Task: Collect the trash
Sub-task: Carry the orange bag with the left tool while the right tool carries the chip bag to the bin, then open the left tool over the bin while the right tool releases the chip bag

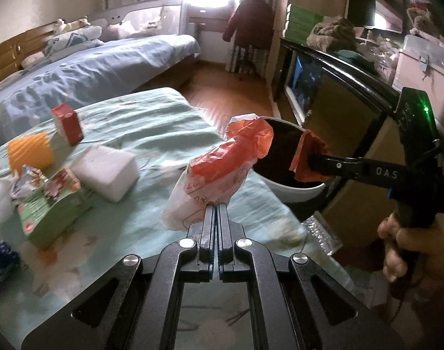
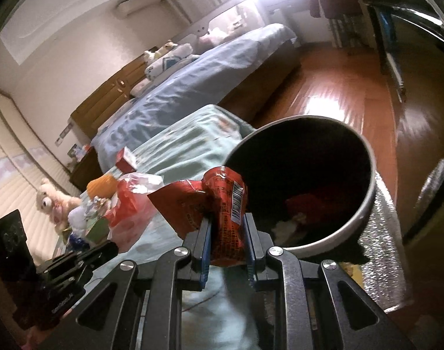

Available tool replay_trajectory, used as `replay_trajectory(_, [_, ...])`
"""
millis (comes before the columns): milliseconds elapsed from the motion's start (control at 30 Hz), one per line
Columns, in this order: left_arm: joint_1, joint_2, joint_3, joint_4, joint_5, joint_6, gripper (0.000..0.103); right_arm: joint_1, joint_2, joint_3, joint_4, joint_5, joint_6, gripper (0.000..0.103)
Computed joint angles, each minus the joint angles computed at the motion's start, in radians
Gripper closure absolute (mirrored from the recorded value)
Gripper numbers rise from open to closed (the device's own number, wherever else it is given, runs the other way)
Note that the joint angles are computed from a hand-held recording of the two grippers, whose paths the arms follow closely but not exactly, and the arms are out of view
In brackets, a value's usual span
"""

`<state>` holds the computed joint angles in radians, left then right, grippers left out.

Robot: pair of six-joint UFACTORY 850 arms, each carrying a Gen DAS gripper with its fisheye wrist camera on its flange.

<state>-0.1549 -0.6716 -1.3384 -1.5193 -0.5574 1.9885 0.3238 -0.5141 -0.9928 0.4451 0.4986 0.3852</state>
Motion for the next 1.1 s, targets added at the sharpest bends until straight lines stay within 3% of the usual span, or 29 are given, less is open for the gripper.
replay_trajectory(500, [-0.084,-0.036,-0.072,0.088,0.034,-0.104,0.102,-0.058,0.004,0.021,0.074,0.004,-0.058,0.083])
replay_trajectory(1100, [-0.145,-0.093,-0.177,0.211,0.061,-0.238,0.102,-0.111,-0.019,-0.018,0.118,-0.054,-0.136,0.082])
